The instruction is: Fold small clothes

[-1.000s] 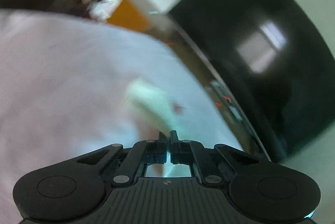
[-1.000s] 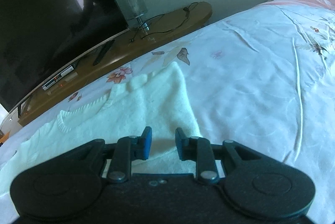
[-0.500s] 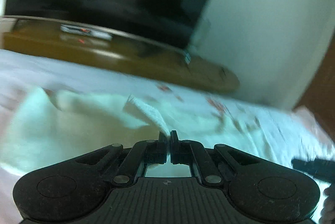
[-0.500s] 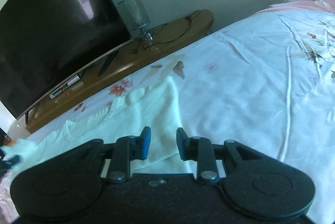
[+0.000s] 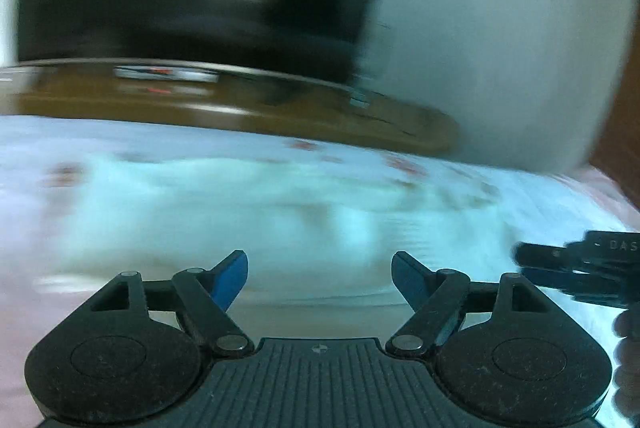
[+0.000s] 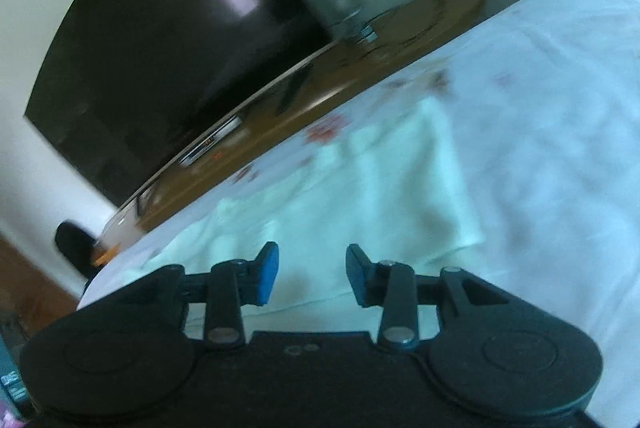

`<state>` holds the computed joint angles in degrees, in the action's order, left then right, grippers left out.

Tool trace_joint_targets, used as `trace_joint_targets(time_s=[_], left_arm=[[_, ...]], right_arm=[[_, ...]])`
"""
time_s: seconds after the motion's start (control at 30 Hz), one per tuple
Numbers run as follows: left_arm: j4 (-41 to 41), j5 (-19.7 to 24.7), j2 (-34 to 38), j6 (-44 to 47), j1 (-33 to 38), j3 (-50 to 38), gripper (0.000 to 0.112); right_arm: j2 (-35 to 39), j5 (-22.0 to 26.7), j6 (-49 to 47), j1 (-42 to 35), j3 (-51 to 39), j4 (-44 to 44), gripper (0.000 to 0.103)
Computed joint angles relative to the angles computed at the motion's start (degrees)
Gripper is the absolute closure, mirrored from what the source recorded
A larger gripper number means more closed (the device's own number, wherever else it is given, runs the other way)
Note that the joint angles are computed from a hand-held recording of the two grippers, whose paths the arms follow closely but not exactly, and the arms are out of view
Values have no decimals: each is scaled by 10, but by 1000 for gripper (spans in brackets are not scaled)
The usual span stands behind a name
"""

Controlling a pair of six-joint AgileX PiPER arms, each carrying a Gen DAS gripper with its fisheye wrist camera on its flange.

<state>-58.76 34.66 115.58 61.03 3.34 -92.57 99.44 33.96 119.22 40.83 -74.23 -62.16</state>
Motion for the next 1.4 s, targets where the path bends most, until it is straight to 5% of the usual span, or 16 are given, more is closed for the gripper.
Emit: trace_joint_targets(time_s=[0.07,0.2,0.33,0.43,0.5,0.67,0.83,0.93,1.1,1.3,1.4], left_arm=[[29,-37,-7,-20,31,16,41],[127,13,51,-146,73,-64,41],[106,42,85,-136,86,-101,40],[116,32,104,-135,75,-118,41],[122,39,114,-126,71,-129,41],[171,13,101,-133,54,-117,41],[180,12,96,-141,51,-116,41],[127,39,95,-109,60,-121,55],[144,40,102,-139,49,-132,55],[234,40,117,-212,28,-168,55],[216,62,126,-222,38,-184,55]], right_arm=[[36,-36,-47,-12,-41,38,66],[100,-70,-111,-28,-111,107,67],[167,-4,-175,-22,-213,154,73],[208,64,-245,-9,-292,173,97],[214,89,-250,1,-312,144,97],[168,145,-198,24,-276,30,97],[119,155,-192,17,-226,3,97],[98,168,-172,16,-197,-1,97],[83,141,-163,8,-171,1,97],[76,165,-165,16,-164,-13,97],[62,186,-142,18,-141,-26,97]])
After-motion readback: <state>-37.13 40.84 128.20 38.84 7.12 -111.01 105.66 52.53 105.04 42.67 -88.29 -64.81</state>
